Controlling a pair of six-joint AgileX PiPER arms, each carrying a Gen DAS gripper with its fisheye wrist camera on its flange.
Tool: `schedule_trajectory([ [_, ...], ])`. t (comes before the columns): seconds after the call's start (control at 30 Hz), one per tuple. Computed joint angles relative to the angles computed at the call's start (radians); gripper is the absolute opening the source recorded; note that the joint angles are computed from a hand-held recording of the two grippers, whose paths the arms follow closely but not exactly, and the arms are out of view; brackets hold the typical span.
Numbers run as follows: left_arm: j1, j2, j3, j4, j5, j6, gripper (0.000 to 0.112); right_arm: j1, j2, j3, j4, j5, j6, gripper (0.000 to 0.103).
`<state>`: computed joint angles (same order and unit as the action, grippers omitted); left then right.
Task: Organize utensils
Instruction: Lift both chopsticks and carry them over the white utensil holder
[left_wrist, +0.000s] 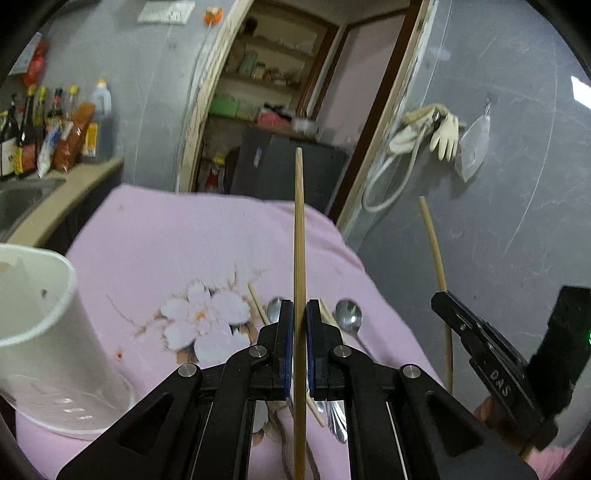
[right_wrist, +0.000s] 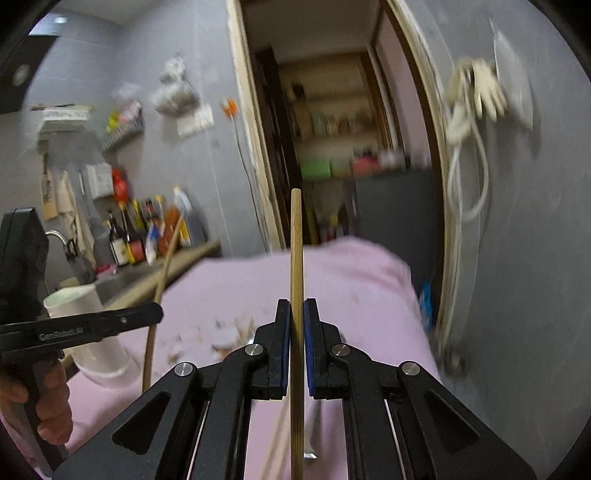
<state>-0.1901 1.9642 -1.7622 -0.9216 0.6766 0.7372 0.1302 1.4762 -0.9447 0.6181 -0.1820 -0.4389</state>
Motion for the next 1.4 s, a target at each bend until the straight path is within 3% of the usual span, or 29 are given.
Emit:
schedule_trajectory([
  [0.1,0.017,-0.043,0.060,-0.096,-0.040,0.098,0.004,0.060,0.004,0.014,0.008,-0.116,-0.025,0.005],
  [0.4,0.099,-0.152,0.152,-0.340,-0.094,0.313,0.004,0.164,0.034,-0.015,-0.108,-0.289,0.060,0.005],
  [0.7,0.231,-0.186,0.098,-0.405,-0.105,0.354,0.004,0.292,0.173,-0.220,-0.103,-0.418,0.051,0.005],
  [0.87,0.334,-0.157,0.026,-0.428,-0.104,0.364,0.004,0.335,0.277,-0.389,-0.112,-0.418,0.092,0.005],
  [1.0,0.417,-0.126,-0.026,-0.472,-0.118,0.367,0.004,0.339,0.357,-0.525,-0.195,-0.372,0.222,0.005],
  [1.2,0.477,-0.051,-0.064,-0.547,-0.198,0.397,0.004,0.332,0.456,-0.666,-0.323,-0.298,0.414,0.005],
  [1.4,0.463,-0.016,-0.056,-0.538,-0.236,0.380,0.004,0.348,0.514,-0.699,-0.258,-0.297,0.366,0.005],
])
